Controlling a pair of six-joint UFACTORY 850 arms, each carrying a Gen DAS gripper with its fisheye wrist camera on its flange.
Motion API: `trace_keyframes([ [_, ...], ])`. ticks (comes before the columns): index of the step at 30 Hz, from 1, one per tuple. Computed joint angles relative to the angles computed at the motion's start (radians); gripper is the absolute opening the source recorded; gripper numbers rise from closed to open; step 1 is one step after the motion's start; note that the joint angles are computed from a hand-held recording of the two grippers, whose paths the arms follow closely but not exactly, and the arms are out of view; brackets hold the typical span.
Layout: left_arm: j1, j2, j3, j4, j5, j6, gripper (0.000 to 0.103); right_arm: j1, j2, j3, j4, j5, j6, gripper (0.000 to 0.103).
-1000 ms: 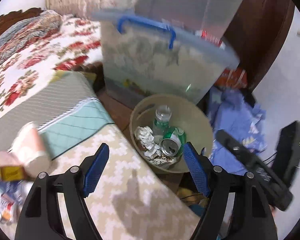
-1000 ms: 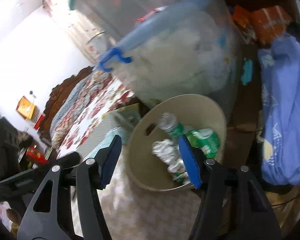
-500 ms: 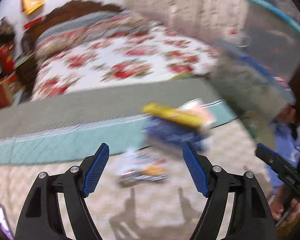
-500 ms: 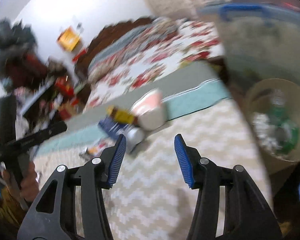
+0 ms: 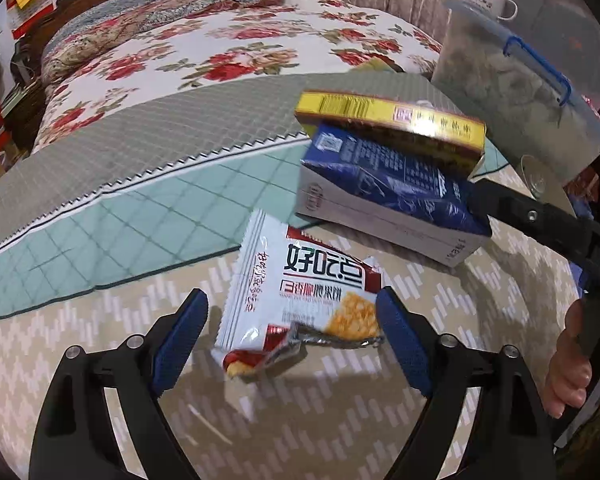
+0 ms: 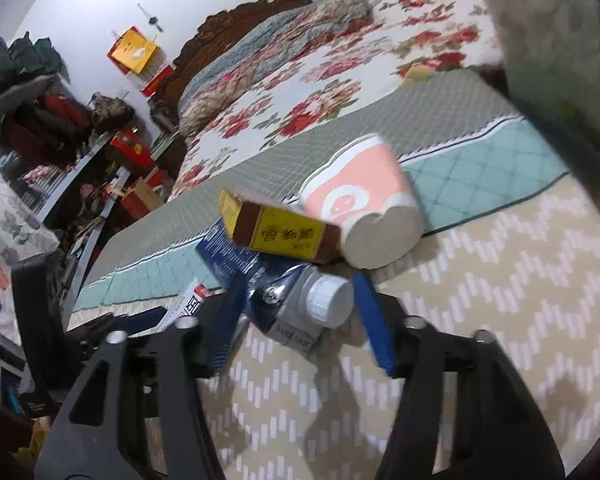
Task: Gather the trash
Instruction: 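Bring both tools back over the snack wrapper and milk carton, then grasp the white snack wrapper with the left tool while the right tool grasps the blue milk carton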
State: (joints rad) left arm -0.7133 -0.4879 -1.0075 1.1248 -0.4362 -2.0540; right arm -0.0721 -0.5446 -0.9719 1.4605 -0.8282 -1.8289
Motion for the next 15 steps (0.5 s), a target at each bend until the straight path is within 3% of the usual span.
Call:
trace_keyframes([
  [2, 0.001, 0.002, 0.011, -0.008, 0.014, 0.000, 0.052, 0.002, 0.009, 0.009, -0.020, -0.011, -0.005, 0.050],
  [3, 0.001, 0.017, 0.029, 0.006, 0.024, -0.022, 0.037, 0.004, 0.017, 0.017, -0.053, -0.029, 0.000, 0.049],
  [8, -0.012, 0.109, 0.147, 0.100, 0.067, -0.193, 0.028, 0.019, 0.096, 0.109, -0.141, -0.103, -0.096, 0.050],
  [13, -0.039, 0.209, 0.263, 0.183, 0.055, -0.362, 0.027, 0.035, 0.186, 0.205, -0.012, -0.010, -0.300, 0.051],
  [15, -0.041, 0.234, 0.288, 0.225, 0.060, -0.417, 0.027, 0.041, 0.194, 0.215, 0.074, 0.031, -0.353, 0.059],
])
